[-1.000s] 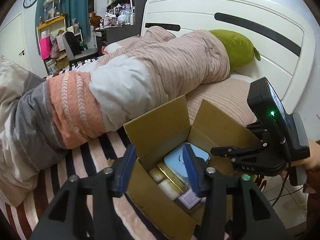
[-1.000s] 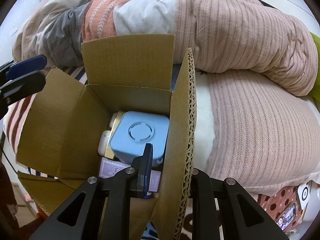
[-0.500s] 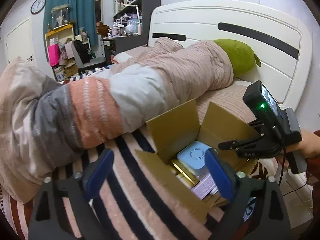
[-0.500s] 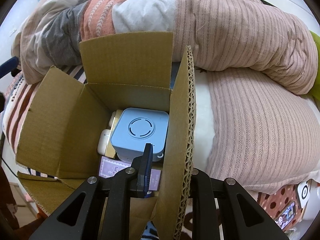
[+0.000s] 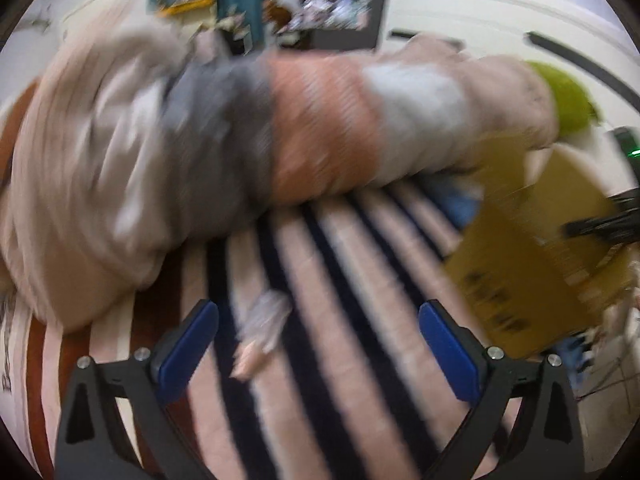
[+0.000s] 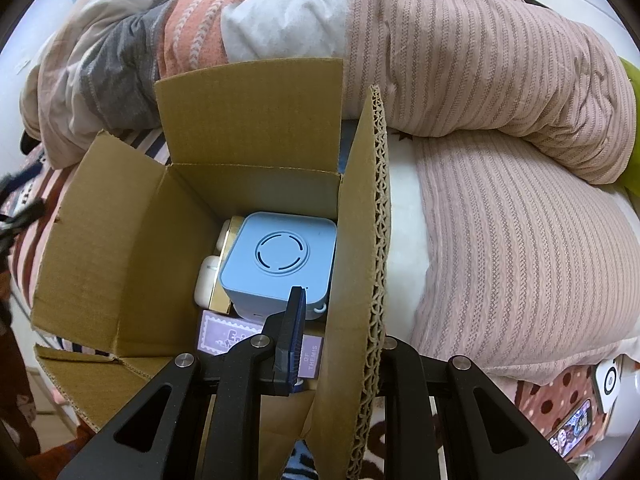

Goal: Organize rigid objects
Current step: 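Move the left gripper to the clear bottle with pink cap and grasp it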

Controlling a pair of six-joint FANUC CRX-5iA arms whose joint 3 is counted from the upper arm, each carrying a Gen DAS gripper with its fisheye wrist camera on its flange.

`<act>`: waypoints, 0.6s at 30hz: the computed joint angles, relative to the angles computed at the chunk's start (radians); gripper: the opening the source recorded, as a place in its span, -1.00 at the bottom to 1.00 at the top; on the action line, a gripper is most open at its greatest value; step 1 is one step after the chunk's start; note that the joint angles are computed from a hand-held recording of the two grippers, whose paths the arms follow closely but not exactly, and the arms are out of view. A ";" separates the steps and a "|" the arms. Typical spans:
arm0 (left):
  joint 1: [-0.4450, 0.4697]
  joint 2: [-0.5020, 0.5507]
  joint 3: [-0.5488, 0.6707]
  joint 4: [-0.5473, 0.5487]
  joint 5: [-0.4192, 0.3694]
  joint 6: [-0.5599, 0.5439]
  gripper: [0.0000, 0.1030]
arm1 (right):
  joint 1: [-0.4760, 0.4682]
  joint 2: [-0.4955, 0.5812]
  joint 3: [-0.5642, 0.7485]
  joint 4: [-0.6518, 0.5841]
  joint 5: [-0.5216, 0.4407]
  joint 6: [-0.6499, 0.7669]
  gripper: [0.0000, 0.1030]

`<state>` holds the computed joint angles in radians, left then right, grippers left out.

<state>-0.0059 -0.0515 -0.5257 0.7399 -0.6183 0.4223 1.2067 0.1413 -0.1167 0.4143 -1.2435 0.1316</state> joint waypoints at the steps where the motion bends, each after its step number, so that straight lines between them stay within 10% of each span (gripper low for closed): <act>1: 0.022 0.036 0.018 -0.041 -0.002 0.050 0.94 | 0.000 0.000 0.000 0.000 0.000 0.000 -0.73; 11: 0.070 0.184 0.059 -0.114 0.045 0.170 0.85 | 0.001 -0.007 -0.008 0.002 0.006 -0.003 -0.73; 18: 0.010 0.218 0.051 -0.039 0.105 0.112 0.04 | 0.002 -0.007 -0.009 0.000 0.005 -0.006 -0.73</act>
